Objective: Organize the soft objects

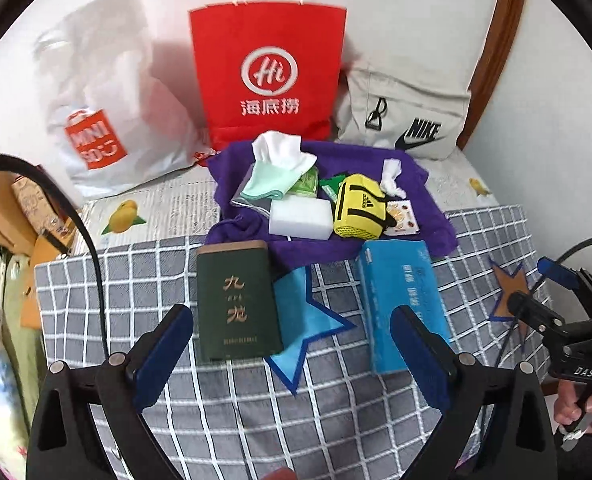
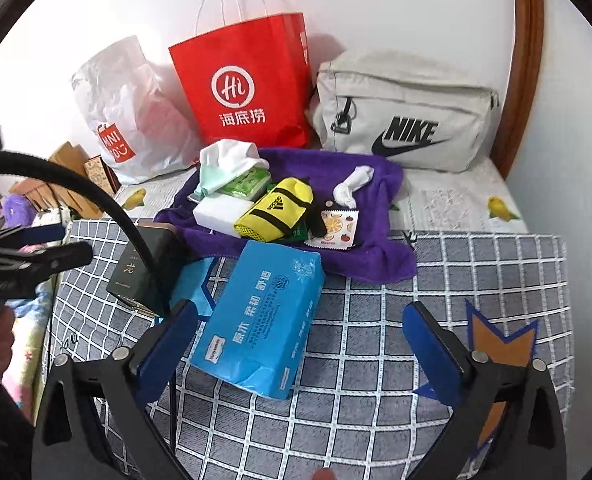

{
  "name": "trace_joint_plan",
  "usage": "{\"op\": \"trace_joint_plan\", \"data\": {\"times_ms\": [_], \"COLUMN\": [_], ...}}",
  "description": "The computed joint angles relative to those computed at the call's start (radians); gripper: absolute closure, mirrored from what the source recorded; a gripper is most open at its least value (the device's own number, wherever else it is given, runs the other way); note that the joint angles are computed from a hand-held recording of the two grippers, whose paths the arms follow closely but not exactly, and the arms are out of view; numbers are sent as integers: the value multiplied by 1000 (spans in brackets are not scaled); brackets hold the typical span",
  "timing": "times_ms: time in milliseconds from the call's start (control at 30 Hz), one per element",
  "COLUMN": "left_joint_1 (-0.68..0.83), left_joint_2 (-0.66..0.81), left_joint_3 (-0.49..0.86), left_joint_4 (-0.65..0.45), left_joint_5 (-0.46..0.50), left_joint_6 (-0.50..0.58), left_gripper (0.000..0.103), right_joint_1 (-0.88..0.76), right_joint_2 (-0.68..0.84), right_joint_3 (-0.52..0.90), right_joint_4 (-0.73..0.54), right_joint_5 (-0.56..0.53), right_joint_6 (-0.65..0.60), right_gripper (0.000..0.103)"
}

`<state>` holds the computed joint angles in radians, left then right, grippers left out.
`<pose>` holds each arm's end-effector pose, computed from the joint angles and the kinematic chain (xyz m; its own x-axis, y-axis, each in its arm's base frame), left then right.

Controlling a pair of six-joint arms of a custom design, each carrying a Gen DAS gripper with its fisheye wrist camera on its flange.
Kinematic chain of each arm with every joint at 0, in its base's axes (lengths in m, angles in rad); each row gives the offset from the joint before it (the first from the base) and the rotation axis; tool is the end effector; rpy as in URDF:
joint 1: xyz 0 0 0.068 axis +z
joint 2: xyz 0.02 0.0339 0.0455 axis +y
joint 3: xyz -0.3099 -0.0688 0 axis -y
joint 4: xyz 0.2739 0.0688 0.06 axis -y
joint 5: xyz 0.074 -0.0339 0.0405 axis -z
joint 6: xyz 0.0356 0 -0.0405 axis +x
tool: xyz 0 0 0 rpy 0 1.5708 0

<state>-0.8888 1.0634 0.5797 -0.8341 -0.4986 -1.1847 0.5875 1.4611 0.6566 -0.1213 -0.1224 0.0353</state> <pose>0.1179 -0.1183 0.2082 -0.7915 -0.3159 -0.5231 -0.3370 0.9397 -0.0575 0.2348 0.1616 0.1784 -0.6863 -0.4149 -0.5974 -0.5874 0.8006 0.1187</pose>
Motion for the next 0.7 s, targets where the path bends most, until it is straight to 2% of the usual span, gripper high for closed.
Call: {"op": "trace_joint_plan", "data": {"times_ms": [133, 233, 500, 700], "left_joint_1": [-172, -268, -414, -445], "left_joint_2": [22, 25, 99, 155], "left_joint_3": [61, 95, 174, 211], "left_joint_4": [-173, -252, -390, -472], "left_joint_5": [-88, -123, -157, -135], "left_joint_6": [-257, -395, -613, -682], "left_gripper": [3, 3, 3, 3], "right_joint_1": [36, 44, 43, 34], "right_joint_2": [-91, -151, -248, -284], "right_joint_3": [-13, -24, -40, -47], "right_joint_4": [-62, -106, -197, -225], "right_joint_5": [46, 61, 102, 121], "right_joint_6": [35, 45, 49, 45], "right_gripper": [0, 0, 0, 0]}}
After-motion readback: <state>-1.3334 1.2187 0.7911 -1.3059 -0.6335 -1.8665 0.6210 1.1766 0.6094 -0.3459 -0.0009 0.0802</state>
